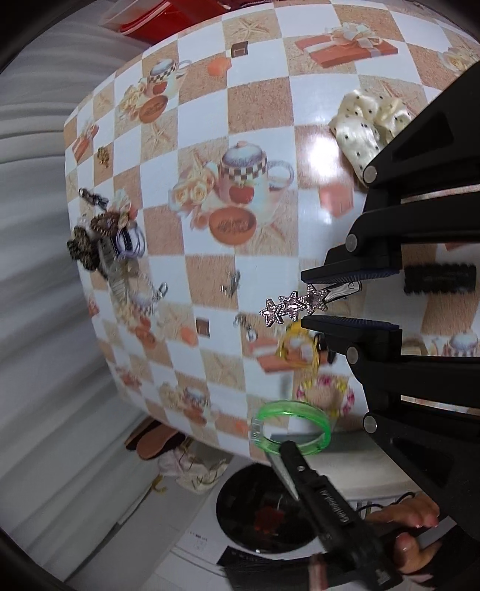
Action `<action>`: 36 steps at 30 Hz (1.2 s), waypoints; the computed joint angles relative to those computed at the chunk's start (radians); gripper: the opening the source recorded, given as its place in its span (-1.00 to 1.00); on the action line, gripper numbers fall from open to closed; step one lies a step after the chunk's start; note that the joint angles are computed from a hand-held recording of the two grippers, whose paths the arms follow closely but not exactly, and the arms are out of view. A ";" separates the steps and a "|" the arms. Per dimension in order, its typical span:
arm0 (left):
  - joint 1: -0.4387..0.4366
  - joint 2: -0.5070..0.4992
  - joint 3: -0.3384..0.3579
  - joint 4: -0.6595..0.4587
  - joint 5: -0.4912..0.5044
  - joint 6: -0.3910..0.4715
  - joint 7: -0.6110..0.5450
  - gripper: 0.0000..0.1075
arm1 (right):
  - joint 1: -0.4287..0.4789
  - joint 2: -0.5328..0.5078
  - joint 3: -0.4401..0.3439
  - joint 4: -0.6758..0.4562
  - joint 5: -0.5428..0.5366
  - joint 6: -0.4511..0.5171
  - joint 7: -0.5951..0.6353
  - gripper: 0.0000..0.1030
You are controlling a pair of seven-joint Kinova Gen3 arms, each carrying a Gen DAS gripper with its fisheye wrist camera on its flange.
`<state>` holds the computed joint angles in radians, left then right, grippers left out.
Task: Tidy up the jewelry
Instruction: 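Carry both items to the white tray while the left tool releases the bangle inside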
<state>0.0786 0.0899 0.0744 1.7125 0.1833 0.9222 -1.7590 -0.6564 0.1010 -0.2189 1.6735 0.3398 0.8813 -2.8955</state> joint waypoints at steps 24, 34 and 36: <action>-0.246 -0.056 -0.145 0.186 -0.101 -0.092 -0.028 -0.78 | -0.177 0.479 0.046 -0.654 -0.202 0.078 0.438 -0.64; -0.270 0.019 -0.138 0.180 -0.134 -0.161 -0.008 -0.78 | -0.229 0.713 0.139 -0.997 -0.255 0.289 0.524 -0.64; -0.261 0.028 -0.133 0.181 -0.153 -0.174 0.004 -0.78 | -0.231 0.739 0.149 -1.032 -0.261 0.322 0.529 -0.64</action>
